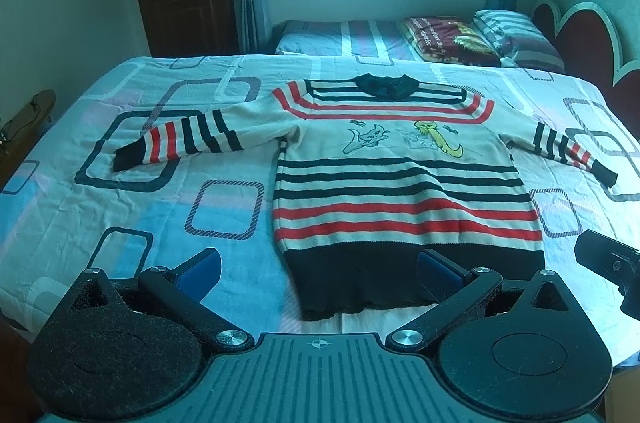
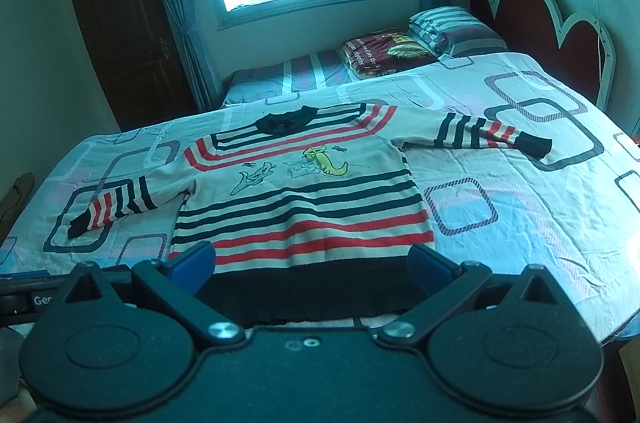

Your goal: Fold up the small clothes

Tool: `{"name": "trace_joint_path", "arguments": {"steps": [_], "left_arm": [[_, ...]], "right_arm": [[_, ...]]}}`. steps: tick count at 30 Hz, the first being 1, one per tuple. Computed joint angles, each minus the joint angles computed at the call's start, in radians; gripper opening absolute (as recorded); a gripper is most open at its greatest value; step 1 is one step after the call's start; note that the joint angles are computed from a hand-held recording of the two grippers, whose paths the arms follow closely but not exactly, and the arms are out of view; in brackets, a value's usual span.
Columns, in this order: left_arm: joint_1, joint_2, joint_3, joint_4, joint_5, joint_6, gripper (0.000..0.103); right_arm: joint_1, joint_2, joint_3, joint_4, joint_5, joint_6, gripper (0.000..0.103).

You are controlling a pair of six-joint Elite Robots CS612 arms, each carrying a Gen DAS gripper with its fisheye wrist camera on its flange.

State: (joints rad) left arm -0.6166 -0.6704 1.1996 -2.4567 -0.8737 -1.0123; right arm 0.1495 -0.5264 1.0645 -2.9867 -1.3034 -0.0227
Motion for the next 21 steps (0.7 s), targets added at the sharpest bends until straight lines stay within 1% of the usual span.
{"name": "trace_joint_path", "arguments": {"steps": [3,9,18,21], "left_arm": [[0.001,0.0,-0.003,0.01,-0.012,0.0,0.103],[0.002,0.002,-0.009,0.019,-0.012,0.01,0.103],[0.002,0.005,-0.01,0.012,-0.004,0.013,0.103],[0.005,0.004,-0.008,0.006,-0.015,0.011,0.103]], "right_arm": [[0.0,0.001,-0.002,0.001,0.001,-0.001,0.102],[0.0,0.0,0.001,-0.004,-0.001,0.002,0.102],[0.002,0.008,-0.016,-0.005,-0.011,0.02,0.102],[0.002,0.01,-0.019,-0.005,-0.014,0.02,0.102]]}}
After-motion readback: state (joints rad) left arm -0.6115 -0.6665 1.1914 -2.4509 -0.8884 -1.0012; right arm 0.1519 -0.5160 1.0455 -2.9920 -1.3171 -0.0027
